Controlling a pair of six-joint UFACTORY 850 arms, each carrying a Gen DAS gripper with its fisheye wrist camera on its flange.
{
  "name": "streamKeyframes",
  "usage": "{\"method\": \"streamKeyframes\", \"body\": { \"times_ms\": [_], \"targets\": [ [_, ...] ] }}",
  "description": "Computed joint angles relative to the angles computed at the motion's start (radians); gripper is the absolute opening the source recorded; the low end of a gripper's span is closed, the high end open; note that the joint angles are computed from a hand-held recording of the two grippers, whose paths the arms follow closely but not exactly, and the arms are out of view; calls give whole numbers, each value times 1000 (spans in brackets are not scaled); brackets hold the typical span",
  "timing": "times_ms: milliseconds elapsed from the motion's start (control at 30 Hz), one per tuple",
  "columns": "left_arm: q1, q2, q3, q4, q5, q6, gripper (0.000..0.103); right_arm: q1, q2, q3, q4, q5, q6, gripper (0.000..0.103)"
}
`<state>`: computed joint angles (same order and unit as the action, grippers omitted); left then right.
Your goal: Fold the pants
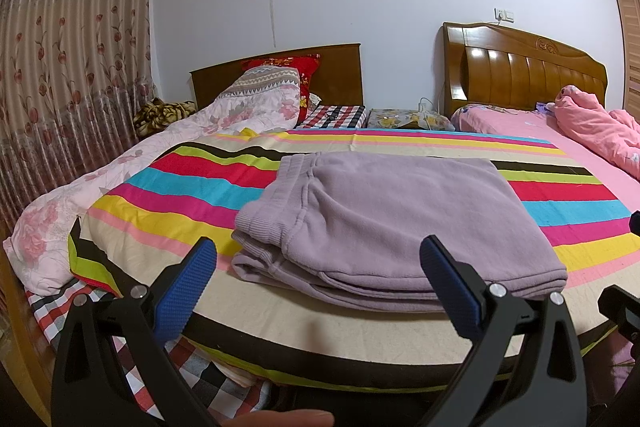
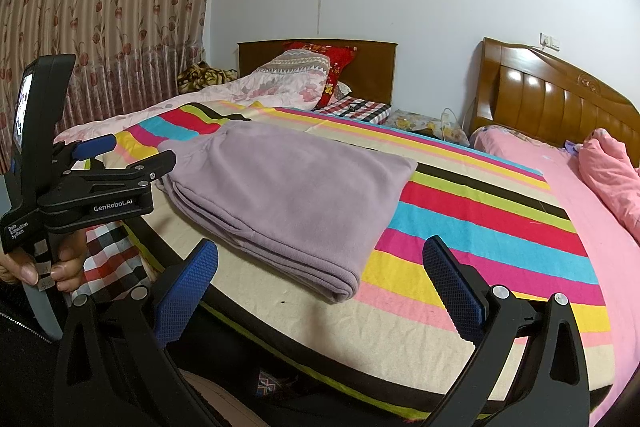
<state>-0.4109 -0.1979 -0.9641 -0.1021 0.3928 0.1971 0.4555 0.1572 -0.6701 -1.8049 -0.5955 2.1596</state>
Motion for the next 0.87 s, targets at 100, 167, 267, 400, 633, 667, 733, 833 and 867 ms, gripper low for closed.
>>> {"method": "streamKeyframes", "body": {
  "times_ms": [100, 167, 267, 400, 633, 667, 733, 833, 867],
  "targets": [
    [0, 0, 0, 1, 0, -2, 102, 1, 0, 0, 2, -1, -2, 98],
    [0, 1, 1, -1, 0, -1, 102, 2, 0, -1, 3, -2, -3, 98],
    [0, 0, -1, 0, -1, -1, 102, 3, -1, -2, 6, -2, -5, 98],
    [1, 0, -1, 5, -3, -7, 102, 2, -1, -2, 5, -1, -4, 98],
    [1, -9, 1, -1, 5, -9, 102, 5, -2, -3, 12, 0, -7, 98],
    [2, -12, -3, 5, -4, -15, 102, 6, -3, -1, 11, 0, -3, 98],
    [9, -17, -12, 18, -28, -36, 102, 11, -2, 0, 16, -8, 1, 98],
    [27, -30, -26, -114, -34, 29, 102, 6, 12, 15, 35, -56, 16, 98],
    [39, -40, -36, -171, -33, 60, 102, -3, 32, 28, 63, -96, 16, 98]
  ]
}}
